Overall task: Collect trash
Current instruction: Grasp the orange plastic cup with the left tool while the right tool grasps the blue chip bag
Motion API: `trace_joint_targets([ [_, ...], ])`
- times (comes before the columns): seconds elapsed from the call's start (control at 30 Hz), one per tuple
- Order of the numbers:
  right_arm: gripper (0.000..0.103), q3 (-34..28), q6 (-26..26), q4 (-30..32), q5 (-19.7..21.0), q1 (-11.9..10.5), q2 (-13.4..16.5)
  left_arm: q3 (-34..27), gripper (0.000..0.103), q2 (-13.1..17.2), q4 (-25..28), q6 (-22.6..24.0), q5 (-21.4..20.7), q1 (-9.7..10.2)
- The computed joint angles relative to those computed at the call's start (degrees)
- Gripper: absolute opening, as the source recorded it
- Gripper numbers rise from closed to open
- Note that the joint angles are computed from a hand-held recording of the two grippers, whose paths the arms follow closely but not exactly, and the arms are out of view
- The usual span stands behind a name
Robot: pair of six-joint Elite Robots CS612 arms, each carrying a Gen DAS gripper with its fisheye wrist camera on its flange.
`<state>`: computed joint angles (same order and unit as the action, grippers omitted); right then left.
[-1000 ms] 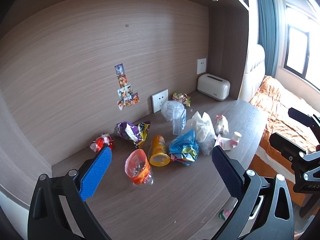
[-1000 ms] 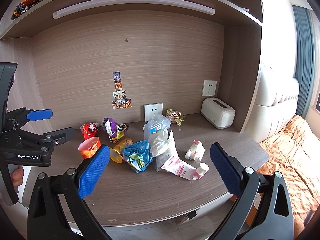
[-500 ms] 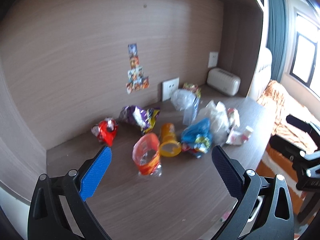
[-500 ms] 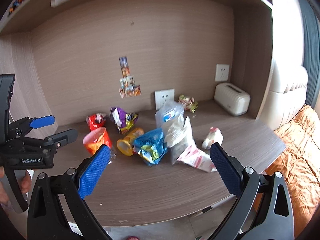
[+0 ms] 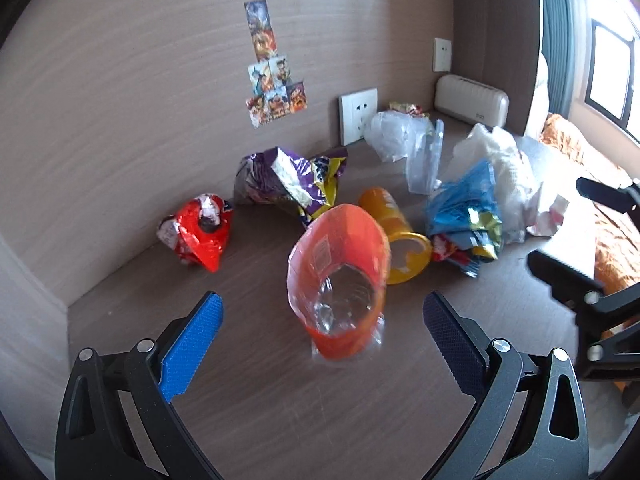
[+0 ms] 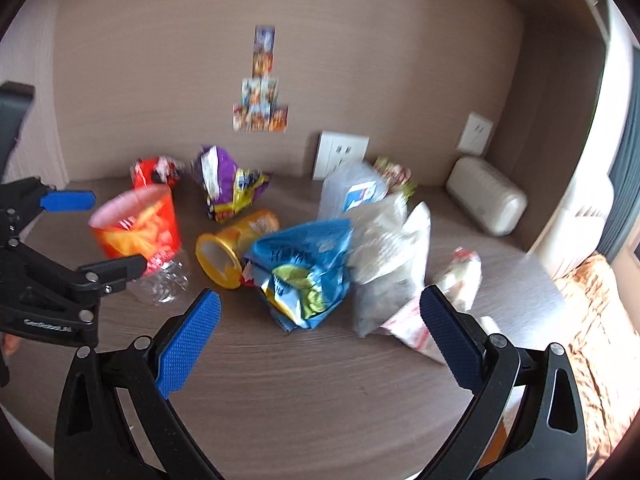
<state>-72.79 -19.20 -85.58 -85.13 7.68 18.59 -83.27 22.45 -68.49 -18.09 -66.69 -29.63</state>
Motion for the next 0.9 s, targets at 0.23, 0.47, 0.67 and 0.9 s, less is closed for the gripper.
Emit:
trace_joint_targets([
  [0.23,0.093,5.67,0.33,-0.06,-0.04,0.36,-0.90,2.27,0.094,0.35,-2.44,2.24,-6.05,1.75],
  [0.47,0.056,10.30,-0.32,1.47,0.54,0.23,-2.28,5.23,0.044,0.11,-3.36,5.55,-13.75,3.38],
  [0.67,0.038,10.55,0.40,1.87,2.19,0.08,-3.01,5.24,0.044,-0.14,-3.60,8.33,-13.97,3.23],
  [0.9,0.038,4.48,5.26,1.80,4.08,-0.10,-3.19,4.42,0.044,-2.05,-7.22,9.06,-15.12,2.89],
])
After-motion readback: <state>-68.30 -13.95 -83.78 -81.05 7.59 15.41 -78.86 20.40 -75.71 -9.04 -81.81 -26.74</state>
